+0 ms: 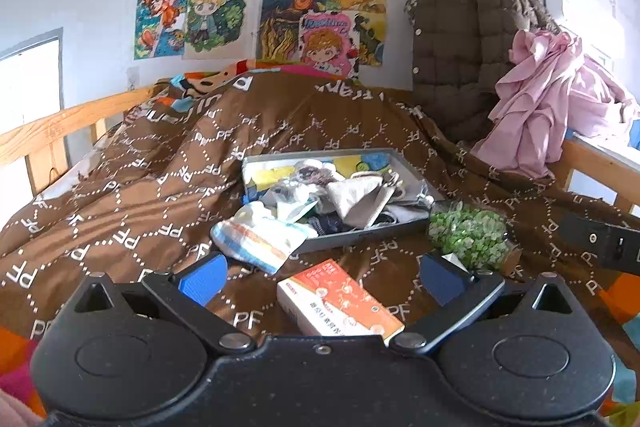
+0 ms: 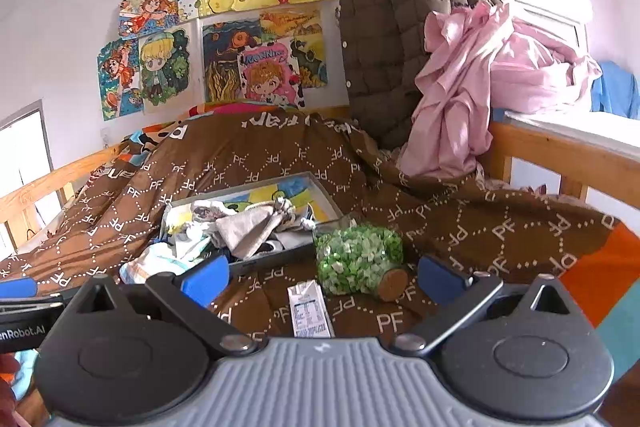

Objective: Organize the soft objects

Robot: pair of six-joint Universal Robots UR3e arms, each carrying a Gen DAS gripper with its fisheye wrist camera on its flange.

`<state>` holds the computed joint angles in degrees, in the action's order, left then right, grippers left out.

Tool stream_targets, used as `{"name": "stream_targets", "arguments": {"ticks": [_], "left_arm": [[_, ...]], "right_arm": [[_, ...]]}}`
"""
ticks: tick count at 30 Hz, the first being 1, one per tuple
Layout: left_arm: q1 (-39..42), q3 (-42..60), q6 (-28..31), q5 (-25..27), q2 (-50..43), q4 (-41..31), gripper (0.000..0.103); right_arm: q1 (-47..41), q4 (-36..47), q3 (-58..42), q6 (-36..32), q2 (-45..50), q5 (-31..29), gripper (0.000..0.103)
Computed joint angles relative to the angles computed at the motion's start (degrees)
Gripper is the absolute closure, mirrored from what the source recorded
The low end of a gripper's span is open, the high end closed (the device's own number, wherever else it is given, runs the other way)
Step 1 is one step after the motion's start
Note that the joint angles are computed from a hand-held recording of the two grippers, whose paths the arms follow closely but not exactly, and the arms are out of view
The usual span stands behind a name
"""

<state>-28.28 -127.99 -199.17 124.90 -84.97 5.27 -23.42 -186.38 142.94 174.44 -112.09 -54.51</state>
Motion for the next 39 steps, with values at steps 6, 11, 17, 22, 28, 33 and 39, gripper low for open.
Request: {"name": "stream_targets", "arguments": {"ticks": [6, 11, 17, 22, 28, 33, 39], "left_arm": [[-1.0, 1.5, -0.7, 1.6, -1.0, -3.7, 0.001], [-0.6, 1.8, -1.3, 1.4, -1.2, -5.0, 0.001], [0.0, 3.2, -4.0, 1.3, -2.0, -7.7, 0.001], [1.0, 4.6, -5.2, -0.1, -2.7, -11.2, 0.001], [2.7, 5.2, -7.2, -3.2, -2.9, -14.9, 0.001], [3.5, 5.1, -8.2, -3.0, -4.5, -13.4, 0.001], [3.5, 6.2, -10.1, -0.9, -5.3, -15.7, 0.001]], "right_arm": [[-0.1, 7.5, -2.0, -0.2, 0.2, -0.2, 0.0], [1.3, 7.5, -2.8, 0.5, 2.0, -2.6, 0.0], [4.3, 8.4, -4.6, 0.0, 4.2, -6.6, 0.0], [8.4, 10.2, -7.8, -0.2, 7.8, -11.9, 0.0], [11.4, 10.7, -10.2, -0.2, 11.2, -15.7, 0.0], [14.3, 7.8, -12.1, 1.0, 15.9, -18.6, 0.0], [16.5, 5.4, -13.9, 0.2, 20.5, -20.8, 0.0]]}}
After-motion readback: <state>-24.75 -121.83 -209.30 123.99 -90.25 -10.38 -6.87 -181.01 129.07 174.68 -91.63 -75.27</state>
